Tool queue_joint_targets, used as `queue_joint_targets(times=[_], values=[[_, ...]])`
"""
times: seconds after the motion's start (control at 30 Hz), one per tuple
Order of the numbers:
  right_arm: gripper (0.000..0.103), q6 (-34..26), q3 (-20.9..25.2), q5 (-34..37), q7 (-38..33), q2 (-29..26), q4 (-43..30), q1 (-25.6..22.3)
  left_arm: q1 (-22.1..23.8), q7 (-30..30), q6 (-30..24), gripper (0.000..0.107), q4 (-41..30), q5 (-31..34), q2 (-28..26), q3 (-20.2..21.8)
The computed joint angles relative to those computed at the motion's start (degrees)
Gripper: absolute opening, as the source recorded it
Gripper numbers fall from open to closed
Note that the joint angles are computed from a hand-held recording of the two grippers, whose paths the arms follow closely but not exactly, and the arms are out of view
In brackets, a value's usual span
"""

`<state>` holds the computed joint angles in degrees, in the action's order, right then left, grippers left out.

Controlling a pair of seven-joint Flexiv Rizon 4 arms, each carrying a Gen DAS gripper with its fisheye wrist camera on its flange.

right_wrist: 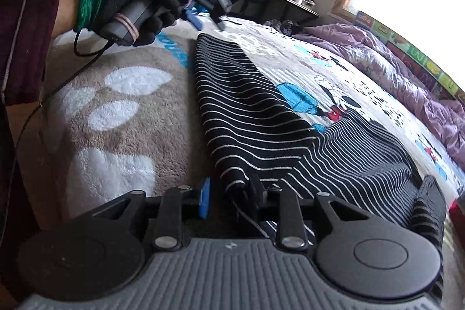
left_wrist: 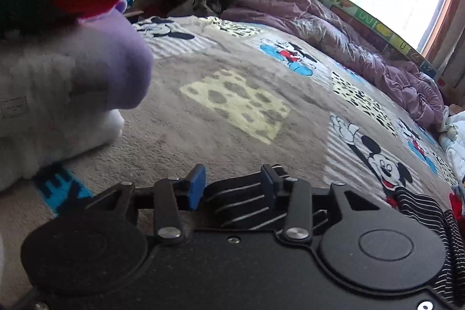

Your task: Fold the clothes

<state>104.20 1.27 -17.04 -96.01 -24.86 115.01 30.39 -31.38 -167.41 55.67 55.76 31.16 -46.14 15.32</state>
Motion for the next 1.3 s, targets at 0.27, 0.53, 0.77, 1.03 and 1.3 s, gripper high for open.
queue_joint_targets(times=[0.27, 0.53, 0.77, 1.03, 1.3], values=[[0.034, 0.19, 4.54, -0.6, 2.15, -0.82, -0.58, -4.47, 1.27, 12.66, -2.42, 0.007, -4.3, -2.69, -3.11, -2.48], [0.036, 1.57, 3.43, 0.77, 3.42, -1.24, -0.39, -3.32, -3.17, 17.71, -20.46, 0.027, -11.01, 3.78, -4.01, -0.19], [0.049, 1.83, 14.72, -3.15, 6.16, -0.37, 0.81, -15.13, -5.37, 14.43, -22.66, 0.044, -14.0, 8.77, -3.96, 0.64], [0.049, 3.75, 20.92, -5.5, 20.55, -0.07, -0.82, -29.07, -3.3, 12.67, -15.81, 0.044, -17.44, 4.98, -5.91, -3.05], [0.049, -2.99, 33.27, -10.9, 35.83, -10.4, -13.61, -49.6, -2.71, 11.54, 2.4, 0.059, -12.39, -4.32, -6.09, -7.52]])
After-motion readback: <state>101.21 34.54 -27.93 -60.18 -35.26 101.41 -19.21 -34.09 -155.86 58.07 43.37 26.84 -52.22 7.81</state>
